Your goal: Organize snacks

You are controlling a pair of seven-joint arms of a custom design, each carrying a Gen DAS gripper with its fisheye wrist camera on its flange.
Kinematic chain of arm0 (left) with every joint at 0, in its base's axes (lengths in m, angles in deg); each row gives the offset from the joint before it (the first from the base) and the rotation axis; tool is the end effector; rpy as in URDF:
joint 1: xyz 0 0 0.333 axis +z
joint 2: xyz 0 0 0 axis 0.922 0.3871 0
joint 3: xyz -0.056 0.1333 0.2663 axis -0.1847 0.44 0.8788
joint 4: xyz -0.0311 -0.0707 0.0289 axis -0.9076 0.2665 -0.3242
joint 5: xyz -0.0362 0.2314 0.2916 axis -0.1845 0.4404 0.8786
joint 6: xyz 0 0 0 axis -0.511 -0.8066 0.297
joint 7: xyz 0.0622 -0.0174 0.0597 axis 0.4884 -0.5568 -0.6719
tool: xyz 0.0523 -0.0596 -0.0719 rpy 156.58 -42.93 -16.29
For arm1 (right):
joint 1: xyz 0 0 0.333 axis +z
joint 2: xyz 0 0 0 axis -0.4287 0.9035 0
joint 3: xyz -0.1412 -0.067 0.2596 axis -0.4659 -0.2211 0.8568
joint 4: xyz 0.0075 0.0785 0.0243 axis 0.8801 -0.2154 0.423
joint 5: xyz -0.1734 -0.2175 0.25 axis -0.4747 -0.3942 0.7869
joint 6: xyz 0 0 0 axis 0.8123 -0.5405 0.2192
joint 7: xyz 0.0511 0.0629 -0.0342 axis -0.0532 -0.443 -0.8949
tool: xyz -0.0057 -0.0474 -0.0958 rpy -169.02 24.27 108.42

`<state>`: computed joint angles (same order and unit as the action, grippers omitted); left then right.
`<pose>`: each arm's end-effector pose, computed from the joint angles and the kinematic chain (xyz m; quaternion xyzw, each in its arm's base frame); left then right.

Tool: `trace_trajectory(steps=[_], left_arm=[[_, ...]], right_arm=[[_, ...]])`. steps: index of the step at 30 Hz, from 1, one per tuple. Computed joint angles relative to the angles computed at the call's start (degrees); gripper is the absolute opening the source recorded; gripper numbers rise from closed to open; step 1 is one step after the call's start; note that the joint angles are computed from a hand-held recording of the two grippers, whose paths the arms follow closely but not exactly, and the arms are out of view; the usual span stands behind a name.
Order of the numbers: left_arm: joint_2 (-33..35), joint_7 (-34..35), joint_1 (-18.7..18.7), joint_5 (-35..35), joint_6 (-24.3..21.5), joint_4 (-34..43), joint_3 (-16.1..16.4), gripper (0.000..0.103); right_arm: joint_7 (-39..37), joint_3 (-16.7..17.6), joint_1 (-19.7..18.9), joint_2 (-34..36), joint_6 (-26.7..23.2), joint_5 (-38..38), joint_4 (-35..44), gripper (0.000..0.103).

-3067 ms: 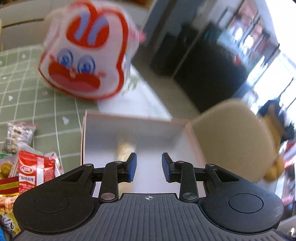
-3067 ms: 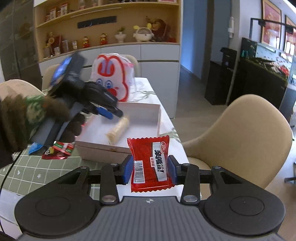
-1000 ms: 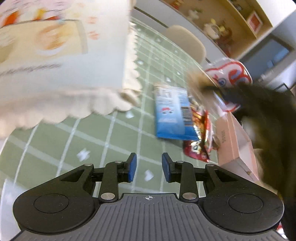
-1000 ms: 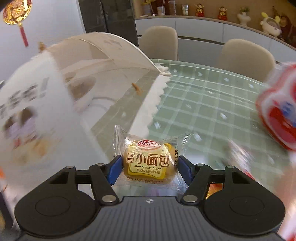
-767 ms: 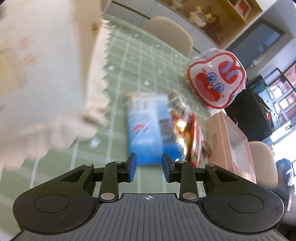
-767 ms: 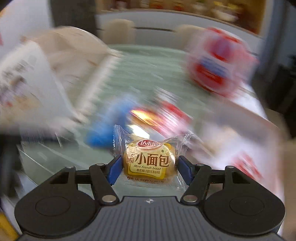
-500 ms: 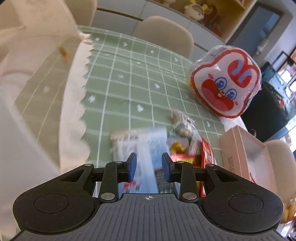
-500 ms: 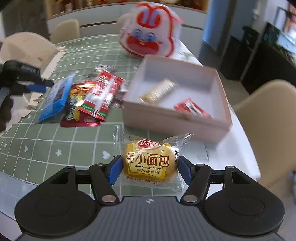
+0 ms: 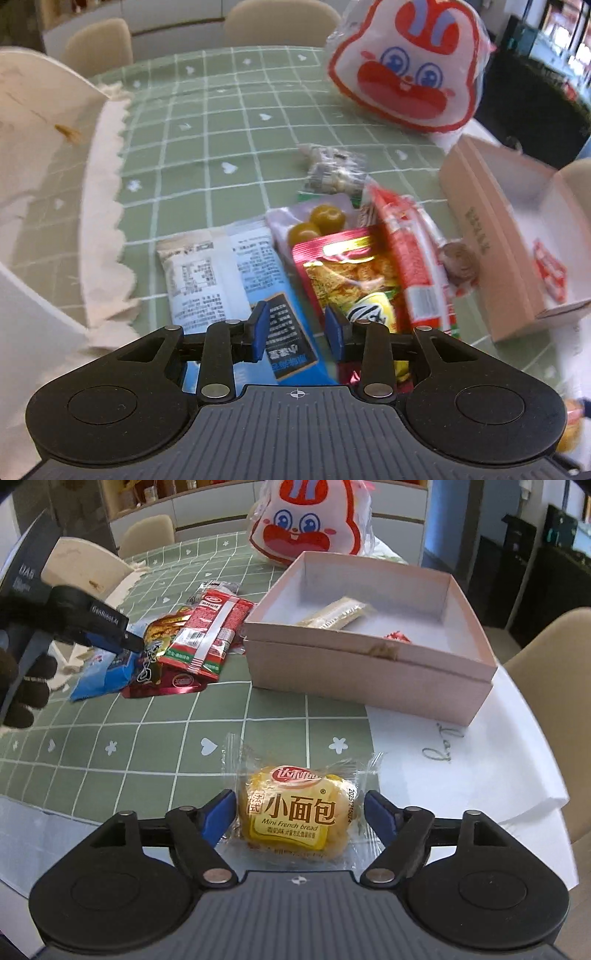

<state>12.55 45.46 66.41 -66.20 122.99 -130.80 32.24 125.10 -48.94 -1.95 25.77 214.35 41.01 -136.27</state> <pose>0.4811 -0.1058 0.5181 -0.7958 0.5348 -0.2065 0.1951 0.4769 0.2602 0.4892 -0.8341 0.4563 -0.1018 0.2927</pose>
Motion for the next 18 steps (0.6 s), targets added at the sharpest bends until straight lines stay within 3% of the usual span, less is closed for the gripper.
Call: trace_trajectory(steps=[3,7,12,14,16,18], left_arm=[[-0.39,3.52,-1.25,-5.00,2.66,-1.03,1.86,0.043],[-0.47,4.61,-0.66,-3.54,3.71,-1.62,0.77,0.045],[-2.52,2.35,-0.17,-0.65,1.39,-2.29,-0.96,0.044],[-4.81,-1.18,1.02,1.60,1.27,-3.77,-2.14,0.044],[-6.47,-7.31,3.35,5.03,-1.62,-4.16,-4.05,0.044],[-7.85,-13.32,4.63,5.84,-3.07,-5.33,-4.08,0.042]], right_arm=[[-1.59,-0.46,0.17,0.72,-0.13,3.60,0.26,0.085],[-3.54,-0.67,-0.17,1.36,-1.37,8.00,0.77,0.090],[-5.10,-0.12,-0.21,1.52,-0.41,7.78,0.38,0.096],[-6.87,0.12,0.03,1.42,0.44,7.50,-0.28,0.101],[-6.71,0.56,0.24,1.09,2.37,5.53,-1.50,0.103],[-4.53,0.90,0.32,0.93,3.92,3.27,-2.32,0.103]])
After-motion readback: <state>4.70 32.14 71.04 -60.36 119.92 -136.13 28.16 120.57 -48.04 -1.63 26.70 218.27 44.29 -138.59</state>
